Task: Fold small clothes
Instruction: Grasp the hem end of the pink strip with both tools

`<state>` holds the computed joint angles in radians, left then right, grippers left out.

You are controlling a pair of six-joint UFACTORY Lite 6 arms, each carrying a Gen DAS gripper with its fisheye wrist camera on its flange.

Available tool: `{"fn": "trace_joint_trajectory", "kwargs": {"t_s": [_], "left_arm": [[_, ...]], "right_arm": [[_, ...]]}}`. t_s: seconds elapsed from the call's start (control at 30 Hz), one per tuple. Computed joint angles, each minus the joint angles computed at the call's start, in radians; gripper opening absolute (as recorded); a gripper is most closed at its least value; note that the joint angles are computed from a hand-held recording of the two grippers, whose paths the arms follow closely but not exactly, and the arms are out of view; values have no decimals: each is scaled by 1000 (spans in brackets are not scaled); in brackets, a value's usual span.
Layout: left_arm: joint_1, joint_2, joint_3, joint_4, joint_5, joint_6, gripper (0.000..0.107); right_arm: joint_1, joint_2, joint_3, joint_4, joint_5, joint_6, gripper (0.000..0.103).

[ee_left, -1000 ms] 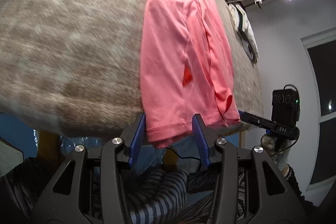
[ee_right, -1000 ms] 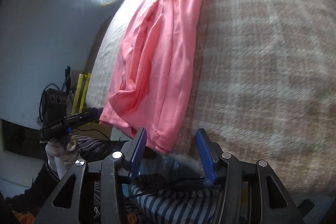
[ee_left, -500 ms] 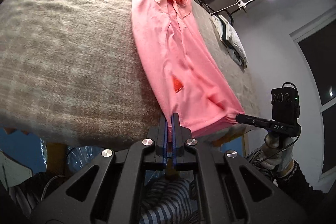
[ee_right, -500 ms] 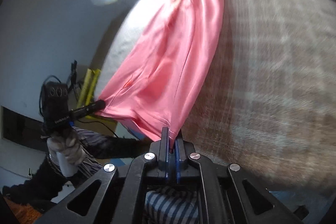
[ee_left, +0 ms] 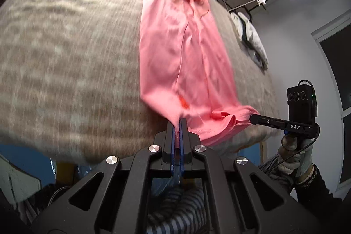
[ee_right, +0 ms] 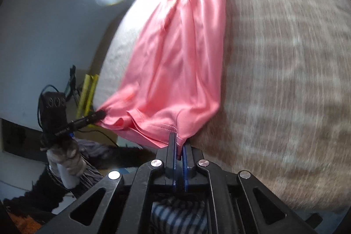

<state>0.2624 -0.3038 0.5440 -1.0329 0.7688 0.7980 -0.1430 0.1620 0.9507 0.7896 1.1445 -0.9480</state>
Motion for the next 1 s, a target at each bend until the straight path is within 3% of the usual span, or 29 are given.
{"fn": "trace_joint_trajectory", "kwargs": {"t_s": [0.27, 0.53, 1.0], "left_arm": [[-32, 259, 338, -15, -35, -43, 1], [-75, 604, 744, 59, -75, -158, 1], [-101, 1012, 1167, 185, -68, -361, 1]], "right_arm": [[25, 125, 223, 80, 21, 82, 2], [62, 419, 654, 125, 24, 238, 2], [100, 897, 1309, 70, 104, 491, 2]]}}
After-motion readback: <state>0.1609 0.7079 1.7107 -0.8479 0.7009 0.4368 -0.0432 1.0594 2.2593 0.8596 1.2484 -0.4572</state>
